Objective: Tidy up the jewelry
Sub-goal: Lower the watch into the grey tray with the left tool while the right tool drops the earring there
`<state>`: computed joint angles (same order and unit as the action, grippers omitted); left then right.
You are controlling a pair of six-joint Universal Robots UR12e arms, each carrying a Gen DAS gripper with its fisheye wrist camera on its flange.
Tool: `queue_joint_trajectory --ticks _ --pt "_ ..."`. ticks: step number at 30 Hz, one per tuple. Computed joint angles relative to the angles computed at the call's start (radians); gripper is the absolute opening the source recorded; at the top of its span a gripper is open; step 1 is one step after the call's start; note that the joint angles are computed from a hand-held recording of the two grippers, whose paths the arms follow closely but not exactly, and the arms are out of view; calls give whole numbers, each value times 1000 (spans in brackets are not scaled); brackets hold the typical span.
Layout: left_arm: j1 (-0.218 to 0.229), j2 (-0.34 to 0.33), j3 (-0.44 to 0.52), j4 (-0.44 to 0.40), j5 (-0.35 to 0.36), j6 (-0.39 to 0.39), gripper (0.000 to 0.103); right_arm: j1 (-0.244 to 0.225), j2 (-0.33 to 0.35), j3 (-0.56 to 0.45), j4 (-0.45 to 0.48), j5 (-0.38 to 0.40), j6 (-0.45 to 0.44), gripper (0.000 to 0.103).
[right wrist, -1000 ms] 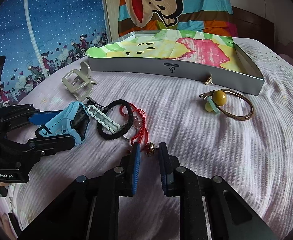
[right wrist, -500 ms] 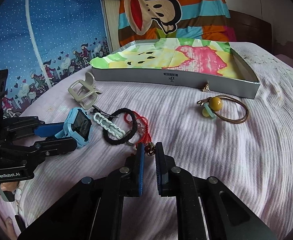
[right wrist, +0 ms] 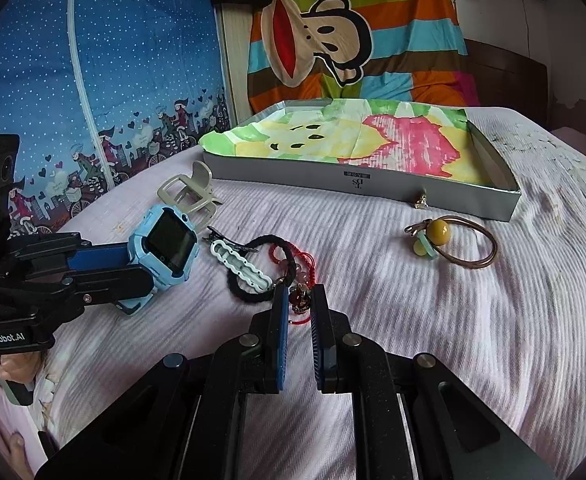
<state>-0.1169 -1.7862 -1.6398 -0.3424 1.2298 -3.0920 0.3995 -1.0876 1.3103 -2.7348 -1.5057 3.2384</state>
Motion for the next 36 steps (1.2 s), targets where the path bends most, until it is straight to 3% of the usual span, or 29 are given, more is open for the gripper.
queue_joint_trajectory --ticks 6,11,20,27,31,36 --pt "9 -20 62 14 -1 -34 25 -10 6 -24 -67 24 24 10" --pt "23 -67 155 8 3 -80 25 -15 55 -129 -59 24 15 10" --pt "66 -190 338 -137 -4 -220 25 -21 211 -393 113 42 61 10" --pt "61 -250 437 -313 46 -194 25 -21 302 -553 298 52 42 10" --pt "60 -253 441 -325 55 -200 33 -21 329 -609 374 53 35 10" --pt "66 -232 402 -272 53 -232 36 -22 312 -574 341 49 46 11"
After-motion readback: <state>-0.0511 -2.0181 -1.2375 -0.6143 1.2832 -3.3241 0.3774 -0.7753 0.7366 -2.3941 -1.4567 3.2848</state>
